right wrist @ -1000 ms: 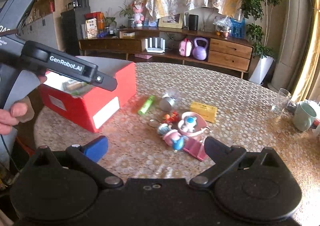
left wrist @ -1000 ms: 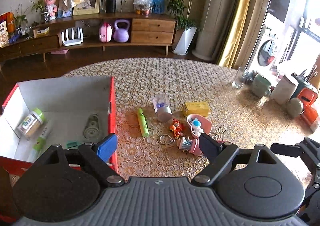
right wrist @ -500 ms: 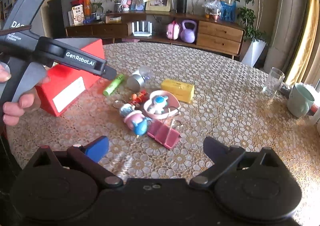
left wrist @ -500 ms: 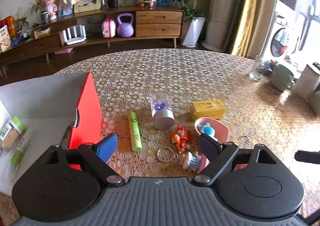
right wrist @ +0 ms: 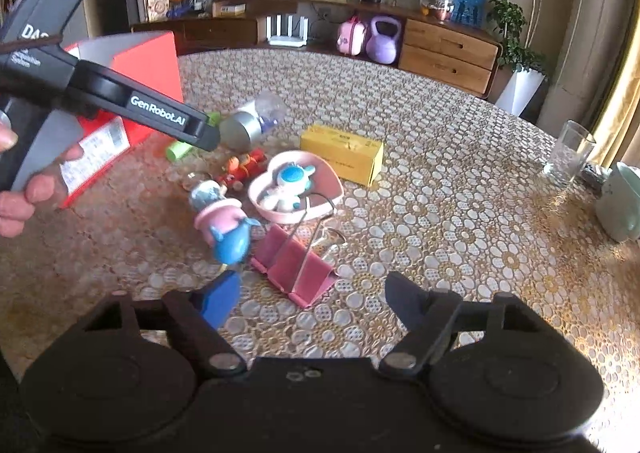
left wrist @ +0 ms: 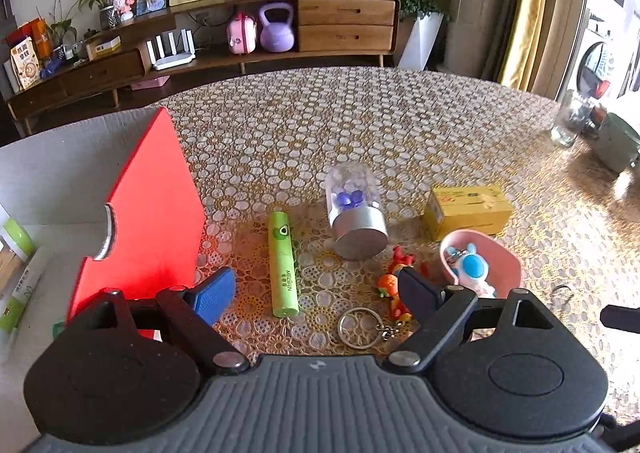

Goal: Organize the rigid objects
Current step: 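Grasp the green tube with the left tool while the right tool grasps the pink binder clip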

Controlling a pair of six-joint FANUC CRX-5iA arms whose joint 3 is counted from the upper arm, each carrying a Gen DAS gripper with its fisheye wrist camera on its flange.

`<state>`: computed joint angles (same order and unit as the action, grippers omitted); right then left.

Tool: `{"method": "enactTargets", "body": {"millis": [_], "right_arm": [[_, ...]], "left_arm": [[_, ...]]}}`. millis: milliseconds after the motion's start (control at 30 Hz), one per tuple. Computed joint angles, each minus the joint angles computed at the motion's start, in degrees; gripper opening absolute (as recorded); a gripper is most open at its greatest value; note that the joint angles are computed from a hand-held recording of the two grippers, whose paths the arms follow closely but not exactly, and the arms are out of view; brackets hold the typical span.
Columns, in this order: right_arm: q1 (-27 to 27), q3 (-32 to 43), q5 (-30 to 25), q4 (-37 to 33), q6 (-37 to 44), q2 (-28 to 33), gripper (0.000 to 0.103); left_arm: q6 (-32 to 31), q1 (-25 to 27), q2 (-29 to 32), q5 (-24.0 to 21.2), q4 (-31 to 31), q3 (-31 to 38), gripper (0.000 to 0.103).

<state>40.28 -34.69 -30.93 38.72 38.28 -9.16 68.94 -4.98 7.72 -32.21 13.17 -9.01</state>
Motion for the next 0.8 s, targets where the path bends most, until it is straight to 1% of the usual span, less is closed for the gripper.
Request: {"method": "enactTargets", "body": {"millis": [100, 200, 233, 300, 367, 467, 600, 633, 667, 733, 767, 800], "right_arm": [[-0.66, 0.72, 0.76, -1.1, 2.5, 1.46, 0.074], [-1.26, 1.23, 1.61, -2.42, 4.69, 2.27, 0.068], [-1.42, 1.36, 2.14, -3.06, 5.65, 2.48, 0.067], [-1.62, 1.18, 3.19, -3.49, 6.72, 2.54, 0.066], [-1.9, 1.09, 4.44, -3.87, 7.59, 2.66, 0.066], [-2.36, 1.32, 5.95, -6.16, 10.18, 2.73, 0.066], [-2.93, 2.0, 7.3, -10.26, 13.8, 2.66, 0.066], [-3.03, 1.85, 7.71, -10.53, 14.19, 2.51, 0.066], [-3.11, 1.69, 8.08, -10.77, 14.62, 2.37, 0.066], [-3.39, 2.03, 8.4, -11.74, 16.13, 2.45, 0.065], [-3.44, 1.94, 8.68, -12.13, 16.69, 2.3, 0.061], [-3.44, 1.9, 8.88, -12.53, 17.18, 2.14, 0.059]], "left_arm": [[0.99, -0.26, 0.94, 0.34, -0.82, 0.5, 0.089], [1.66, -0.33, 1.73, 0.55, -1.01, 0.89, 0.089], [2.08, -0.36, 2.04, 0.52, -1.15, 1.12, 0.087], [3.28, -0.25, 2.85, -0.05, -1.21, 1.82, 0.08], [4.47, 0.1, 3.81, -1.28, -1.1, 2.78, 0.068], [5.99, 0.6, 4.63, -2.07, -1.07, 3.38, 0.062], [3.8, 0.61, 4.4, -0.24, 0.17, 2.23, 0.06], [3.73, 0.56, 4.36, 0.15, 0.2, 2.08, 0.056], [3.95, 0.45, 4.31, 0.6, -0.26, 2.01, 0.046], [4.72, 0.34, 4.39, 0.89, -1.07, 2.35, 0.036], [4.93, 0.44, 4.47, 0.91, -1.01, 2.45, 0.032], [5.23, 0.5, 4.53, 0.88, -1.14, 2.57, 0.031]]}}
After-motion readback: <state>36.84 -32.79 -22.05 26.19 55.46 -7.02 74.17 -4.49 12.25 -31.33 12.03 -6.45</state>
